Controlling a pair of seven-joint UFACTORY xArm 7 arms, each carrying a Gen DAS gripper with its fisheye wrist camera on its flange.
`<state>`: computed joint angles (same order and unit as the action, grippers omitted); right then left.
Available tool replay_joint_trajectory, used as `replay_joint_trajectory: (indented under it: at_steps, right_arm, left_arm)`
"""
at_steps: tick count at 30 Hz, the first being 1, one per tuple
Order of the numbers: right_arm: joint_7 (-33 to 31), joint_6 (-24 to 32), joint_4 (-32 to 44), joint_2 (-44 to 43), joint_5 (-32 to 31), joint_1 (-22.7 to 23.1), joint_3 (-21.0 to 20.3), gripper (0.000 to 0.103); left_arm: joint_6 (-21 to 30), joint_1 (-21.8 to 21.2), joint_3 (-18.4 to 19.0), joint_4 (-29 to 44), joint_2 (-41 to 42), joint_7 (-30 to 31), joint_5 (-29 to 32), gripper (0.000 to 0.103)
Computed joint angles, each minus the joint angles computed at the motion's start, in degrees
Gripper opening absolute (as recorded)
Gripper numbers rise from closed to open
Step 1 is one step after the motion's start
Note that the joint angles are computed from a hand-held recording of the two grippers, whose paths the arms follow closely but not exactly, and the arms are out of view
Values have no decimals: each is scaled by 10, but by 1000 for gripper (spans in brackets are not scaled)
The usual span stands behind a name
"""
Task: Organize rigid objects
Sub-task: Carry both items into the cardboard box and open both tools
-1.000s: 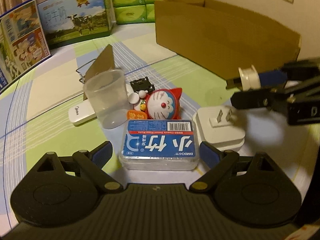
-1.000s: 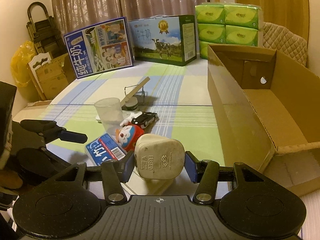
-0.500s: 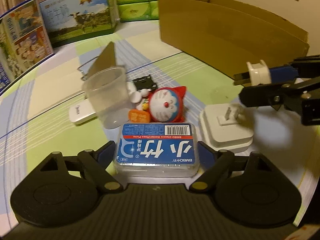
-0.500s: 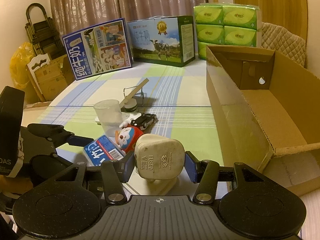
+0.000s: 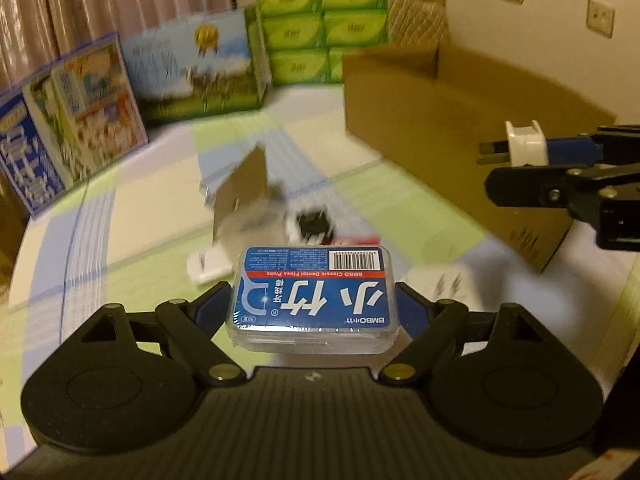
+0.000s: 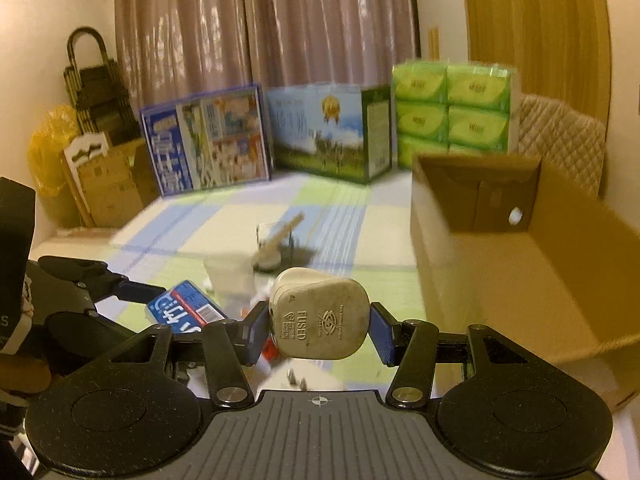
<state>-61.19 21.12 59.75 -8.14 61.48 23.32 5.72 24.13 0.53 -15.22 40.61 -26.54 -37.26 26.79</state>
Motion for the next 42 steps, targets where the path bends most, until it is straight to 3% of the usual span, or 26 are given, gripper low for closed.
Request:
replay_joint_trajectory:
  at_steps: [5,13,22,30,32,37,42]
  right_arm:
    - [10,-11,33,-10,-14,-16,-15,50]
    - [110,11,102,32,-150,-87,-43,50]
    - [146,44,139,77,-173,-152,-41,50]
    - [152,54,152,101,-175,-181,-29,50]
    - [155,58,156,106,-180,-184,-26,50]
    - [164,61,156,110,-185,-188,-19,50]
    - [170,63,154,107,-191,-189,-18,50]
  left_arm:
    - [-7,-15,-11,75,30,8,-3,83]
    - [-21,-47,-32,247,172,-18,58,83]
    - [1,-126,9,382,313,36,40,83]
    - [3,-176,54,404,345,89,-2,84]
    - [-6,-186,68,400,345,90,-15,90]
    - [-22,-206,97,375,319,44,28,90]
    - [-19,-192,95,332,270,-22,86,90]
